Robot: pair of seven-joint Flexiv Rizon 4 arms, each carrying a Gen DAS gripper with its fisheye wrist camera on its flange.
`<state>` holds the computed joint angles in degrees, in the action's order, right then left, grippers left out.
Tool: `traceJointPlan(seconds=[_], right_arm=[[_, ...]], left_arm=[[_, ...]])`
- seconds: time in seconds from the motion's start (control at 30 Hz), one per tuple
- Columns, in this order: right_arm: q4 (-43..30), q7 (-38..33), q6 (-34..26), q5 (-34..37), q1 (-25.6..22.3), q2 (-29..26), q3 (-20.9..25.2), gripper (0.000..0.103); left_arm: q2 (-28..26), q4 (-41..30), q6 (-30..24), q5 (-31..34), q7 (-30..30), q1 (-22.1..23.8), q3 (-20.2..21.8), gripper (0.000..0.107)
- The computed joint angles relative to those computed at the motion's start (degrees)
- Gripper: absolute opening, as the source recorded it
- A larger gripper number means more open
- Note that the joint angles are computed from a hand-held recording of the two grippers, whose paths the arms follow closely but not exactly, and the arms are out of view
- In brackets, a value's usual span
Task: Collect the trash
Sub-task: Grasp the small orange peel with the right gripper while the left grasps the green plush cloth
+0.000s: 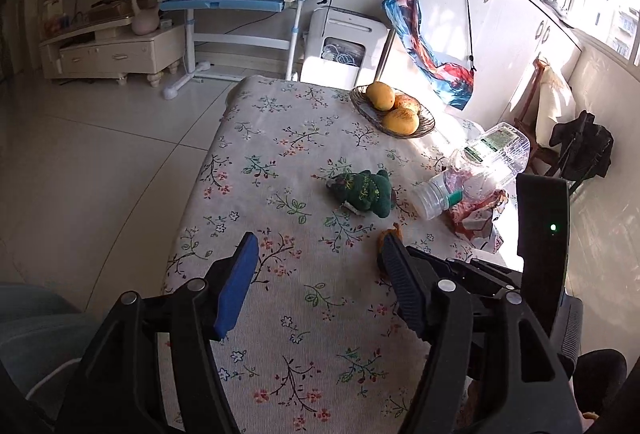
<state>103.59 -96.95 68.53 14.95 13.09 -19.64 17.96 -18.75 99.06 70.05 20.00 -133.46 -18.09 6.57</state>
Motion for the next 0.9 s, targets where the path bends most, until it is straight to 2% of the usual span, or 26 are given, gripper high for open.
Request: traceJointPlan(seconds=[0.17,0.3,0.43,0.53,0.67,0.7,0.77,0.8,0.9], right_arm=[[0.65,-7.10,-4.25,3.56,-3.39,2.26,1.69,0.021],[2.29,-12.82,-8.23,7.79,-4.88,5.24,0.75,0.021],[2.02,-15.76,-9.85,13.22,-5.01,5.96,-0.52,0.021],[1.92,-17.44,-9.84,14.61,-4.38,6.08,-1.18,0.025],[1.65,-18.71,-9.18,15.31,-3.53,5.83,-1.74,0.032],[1.23,-18.96,-9.47,15.73,-3.59,5.61,-1.77,0.032],[-0.09,-19.09,-10.20,15.74,-3.39,4.74,-1.94,0.032],[-0.66,-19.13,-10.57,15.48,-3.29,4.33,-2.02,0.032],[-1.01,-19.33,-10.86,15.23,-3.32,3.98,-2.00,0.024]], left_arm=[[-6.74,-5.94,-0.96,-5.21,6.65,2.14,-2.78,0.062],[-12.06,-11.23,-1.89,-8.47,10.88,1.57,-2.72,0.063],[-16.46,-16.81,-4.24,-9.87,11.32,-0.14,-0.59,0.066],[-18.82,-19.79,-5.33,-10.38,10.18,-0.81,0.75,0.070],[-20.89,-22.03,-6.39,-11.25,10.99,-0.43,0.55,0.069],[-21.12,-22.14,-6.20,-11.40,11.41,-0.33,0.37,0.068],[-21.39,-22.27,-5.50,-11.98,13.73,0.30,-0.85,0.049],[-21.42,-22.32,-5.54,-12.48,15.04,0.55,-1.44,0.044],[-20.65,-21.40,-5.41,-12.26,15.89,-0.38,-0.69,0.039]])
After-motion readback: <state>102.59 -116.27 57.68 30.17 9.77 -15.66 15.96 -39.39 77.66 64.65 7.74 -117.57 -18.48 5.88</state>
